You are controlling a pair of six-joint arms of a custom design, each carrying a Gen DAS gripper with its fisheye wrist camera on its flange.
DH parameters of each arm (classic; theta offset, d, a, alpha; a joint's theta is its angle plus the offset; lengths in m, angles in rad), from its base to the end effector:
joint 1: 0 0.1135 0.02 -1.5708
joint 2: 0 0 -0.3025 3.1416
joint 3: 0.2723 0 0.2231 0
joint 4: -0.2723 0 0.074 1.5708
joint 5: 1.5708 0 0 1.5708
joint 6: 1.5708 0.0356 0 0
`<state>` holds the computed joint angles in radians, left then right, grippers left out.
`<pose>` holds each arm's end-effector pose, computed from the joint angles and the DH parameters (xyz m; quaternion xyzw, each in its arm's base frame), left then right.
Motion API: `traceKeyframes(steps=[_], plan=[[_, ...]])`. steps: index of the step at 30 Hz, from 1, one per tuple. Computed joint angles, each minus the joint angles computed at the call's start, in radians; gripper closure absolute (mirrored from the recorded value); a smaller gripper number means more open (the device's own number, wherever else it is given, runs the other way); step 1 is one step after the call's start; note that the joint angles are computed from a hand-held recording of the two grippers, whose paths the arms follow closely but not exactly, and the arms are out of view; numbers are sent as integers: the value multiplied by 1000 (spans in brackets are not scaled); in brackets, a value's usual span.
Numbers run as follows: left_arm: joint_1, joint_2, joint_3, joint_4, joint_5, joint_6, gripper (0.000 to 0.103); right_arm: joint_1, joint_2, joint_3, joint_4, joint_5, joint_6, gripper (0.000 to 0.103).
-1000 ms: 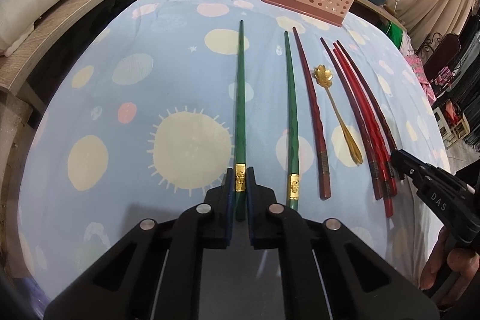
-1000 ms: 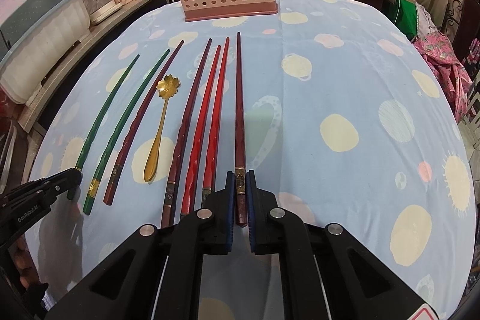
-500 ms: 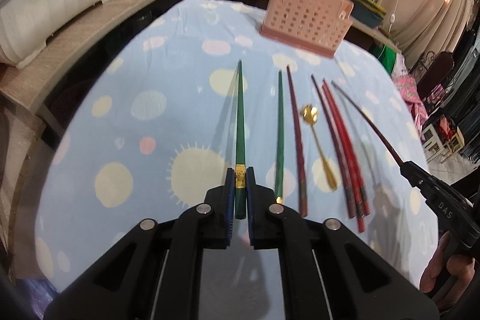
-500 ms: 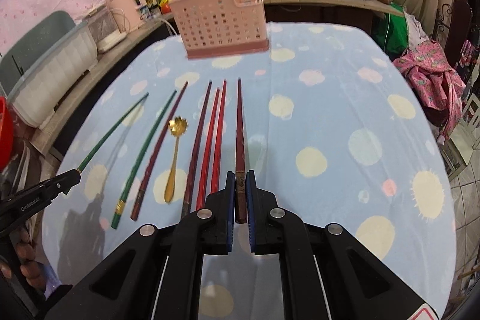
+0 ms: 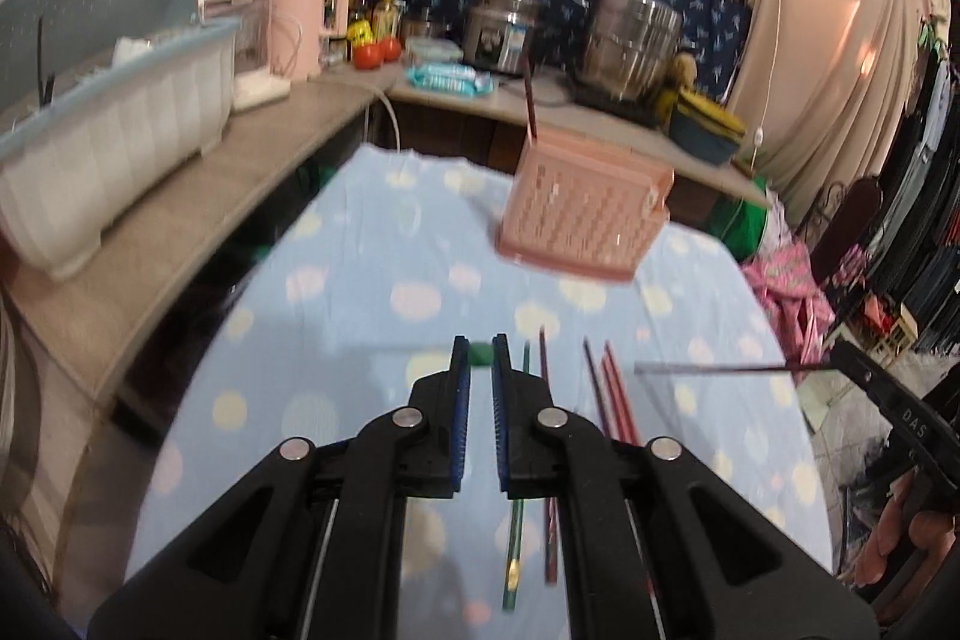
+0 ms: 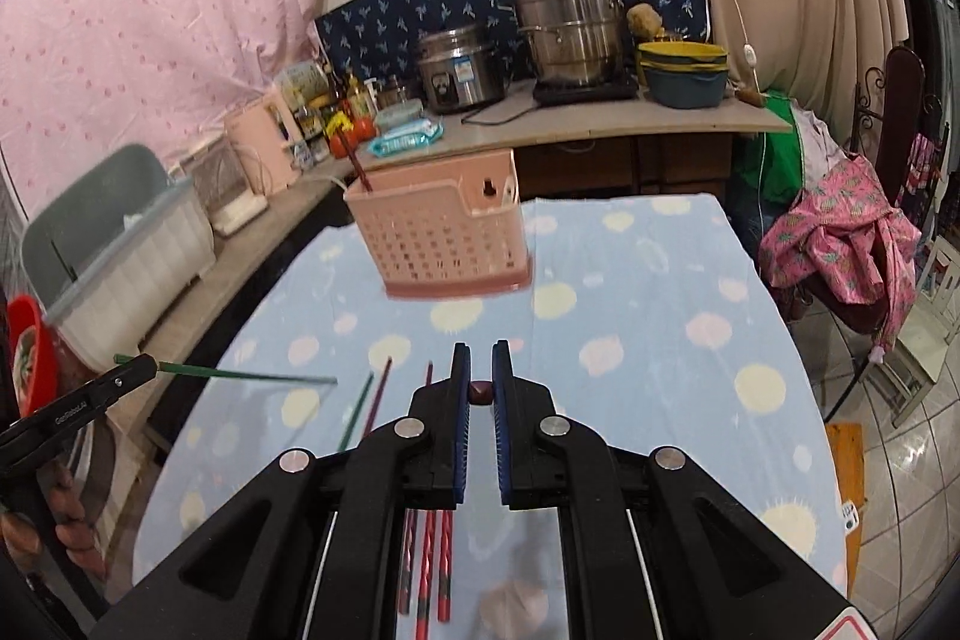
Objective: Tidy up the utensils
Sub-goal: 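Carry both chopsticks to the pink basket and open both tools to drop them in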
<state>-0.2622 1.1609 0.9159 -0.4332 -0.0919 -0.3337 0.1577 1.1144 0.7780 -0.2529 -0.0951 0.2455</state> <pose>0.2014 -0.0507 0.3284 -0.0520 0.8998 -0.0870 0.4243 0.1973 0.0348 0.3099 0.0163 0.8811 0.1353 0.4528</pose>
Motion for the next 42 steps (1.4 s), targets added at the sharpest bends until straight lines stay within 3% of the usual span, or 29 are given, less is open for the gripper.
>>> traceKeyframes(steps=[11,16,21,29,34,42], plan=[[59,212,297,31,35,46,96,-90,161,239,6,-111,-9,96],[73,316,478,10,69,51,96,-127,262,412,-1,-176,17,96],[77,462,756,-40,87,46,96,-150,384,641,-10,-229,74,96],[70,712,1196,-113,85,55,96,-110,645,1022,-2,-151,109,96],[76,816,1282,-127,87,45,96,-83,790,1144,-38,-113,94,96],[90,862,1117,-57,90,35,96,-62,906,1131,-88,-114,51,96]])
